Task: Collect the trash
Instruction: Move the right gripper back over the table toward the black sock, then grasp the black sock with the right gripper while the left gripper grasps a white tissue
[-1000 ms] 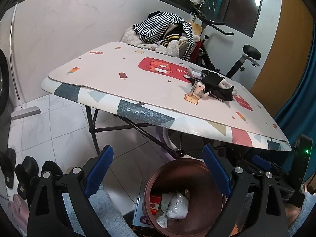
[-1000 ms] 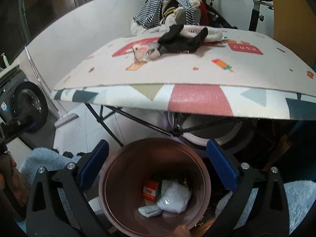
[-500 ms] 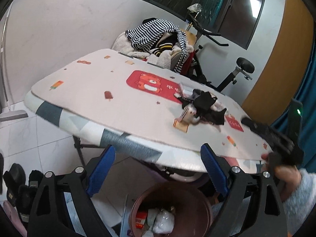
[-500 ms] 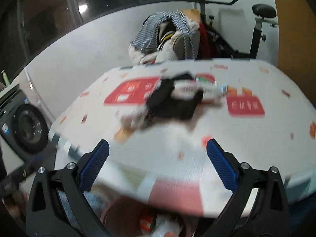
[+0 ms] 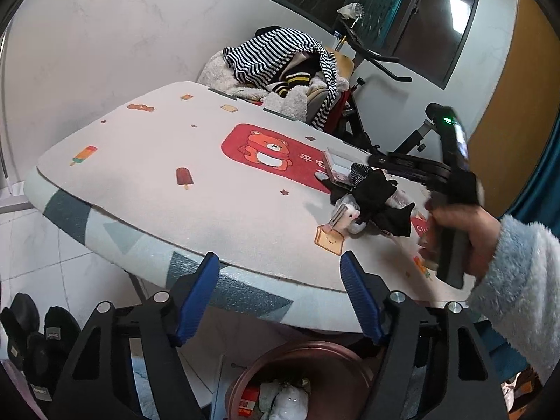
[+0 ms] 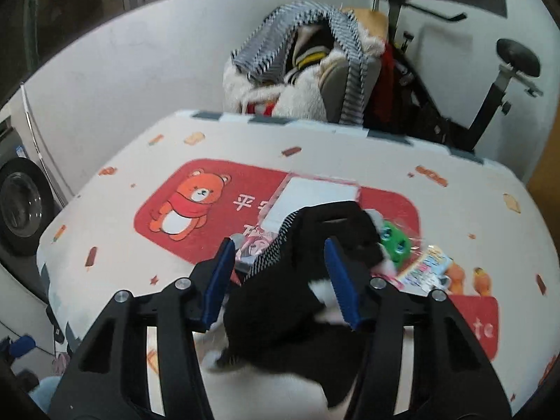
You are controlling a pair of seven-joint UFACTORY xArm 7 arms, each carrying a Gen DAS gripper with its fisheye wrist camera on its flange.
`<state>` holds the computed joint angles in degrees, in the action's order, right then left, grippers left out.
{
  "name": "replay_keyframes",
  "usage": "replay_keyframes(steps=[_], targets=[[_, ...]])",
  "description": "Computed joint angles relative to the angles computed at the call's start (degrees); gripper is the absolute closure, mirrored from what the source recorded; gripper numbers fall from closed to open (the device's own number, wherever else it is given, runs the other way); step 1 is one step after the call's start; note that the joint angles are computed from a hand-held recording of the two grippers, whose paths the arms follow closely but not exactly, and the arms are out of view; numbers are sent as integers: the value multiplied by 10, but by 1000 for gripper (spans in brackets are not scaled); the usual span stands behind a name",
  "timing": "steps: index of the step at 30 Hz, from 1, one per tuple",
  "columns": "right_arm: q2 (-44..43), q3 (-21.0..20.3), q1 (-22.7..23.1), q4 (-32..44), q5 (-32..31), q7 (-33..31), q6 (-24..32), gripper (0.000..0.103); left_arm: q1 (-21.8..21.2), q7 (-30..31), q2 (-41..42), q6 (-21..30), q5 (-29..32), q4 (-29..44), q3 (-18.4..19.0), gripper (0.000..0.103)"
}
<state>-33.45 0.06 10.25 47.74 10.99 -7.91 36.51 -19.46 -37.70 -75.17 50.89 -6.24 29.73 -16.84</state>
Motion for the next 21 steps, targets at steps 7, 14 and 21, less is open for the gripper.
replay_keyframes(steps=[7, 14, 21], targets=[[44, 21, -21, 30, -34, 38, 36, 96, -23, 5, 17, -20, -14, -7, 2, 44], [-115, -64, 58, -27, 114, -26, -70, 96, -54, 33, 85, -77, -27, 2, 6, 50], [-273, -75, 24, -101, 73, -35, -4, 96, -61, 43, 196, -172, -22, 26, 0, 50]])
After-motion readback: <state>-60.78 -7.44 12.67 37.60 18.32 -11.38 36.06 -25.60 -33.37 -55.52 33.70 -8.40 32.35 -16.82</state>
